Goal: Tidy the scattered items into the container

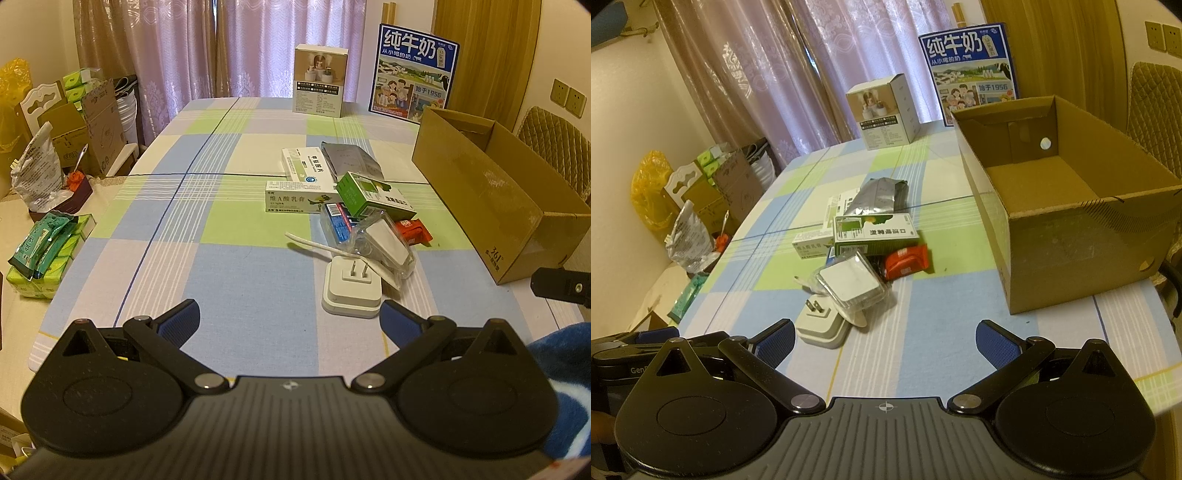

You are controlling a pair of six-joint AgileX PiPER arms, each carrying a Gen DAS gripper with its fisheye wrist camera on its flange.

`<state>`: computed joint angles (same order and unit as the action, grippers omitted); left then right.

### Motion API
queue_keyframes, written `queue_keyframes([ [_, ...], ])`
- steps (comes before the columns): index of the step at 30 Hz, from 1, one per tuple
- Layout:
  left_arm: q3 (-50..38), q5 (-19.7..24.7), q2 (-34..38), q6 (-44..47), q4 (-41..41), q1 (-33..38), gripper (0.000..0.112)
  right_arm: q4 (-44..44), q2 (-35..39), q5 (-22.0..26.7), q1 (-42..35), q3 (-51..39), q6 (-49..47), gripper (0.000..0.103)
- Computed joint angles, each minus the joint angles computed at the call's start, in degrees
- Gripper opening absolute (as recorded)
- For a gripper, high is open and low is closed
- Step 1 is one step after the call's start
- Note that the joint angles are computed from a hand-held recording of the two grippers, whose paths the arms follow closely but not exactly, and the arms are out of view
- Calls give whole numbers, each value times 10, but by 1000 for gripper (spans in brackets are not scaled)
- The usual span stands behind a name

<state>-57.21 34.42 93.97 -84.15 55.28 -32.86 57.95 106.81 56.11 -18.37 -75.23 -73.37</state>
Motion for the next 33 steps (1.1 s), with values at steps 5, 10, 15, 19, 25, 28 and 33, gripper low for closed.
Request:
queue_keyframes([
  [5, 3, -1, -1, -1, 1, 0, 102, 0, 1, 0, 0, -1, 0, 101],
  [10, 11, -3, -2, -8, 9, -2, 102, -1, 3, 1, 0, -2, 0, 101],
  [15, 11, -7, -4, 3, -1, 3, 102, -1, 0, 1, -1, 4, -2, 101],
  [19, -1, -8, -5, 53, -47, 12, 102, -10, -7, 9, 1, 5, -3, 101],
  [25, -45, -10, 8, 204, -146, 33, 102, -51, 3, 43, 22, -40, -1, 101],
  [28, -83, 4, 33, 267, -163, 37, 102, -80, 21, 50, 43, -72, -4, 101],
  [33, -161, 14, 93, 427, -255, 66, 102, -120, 69, 53, 80, -138, -14, 101],
])
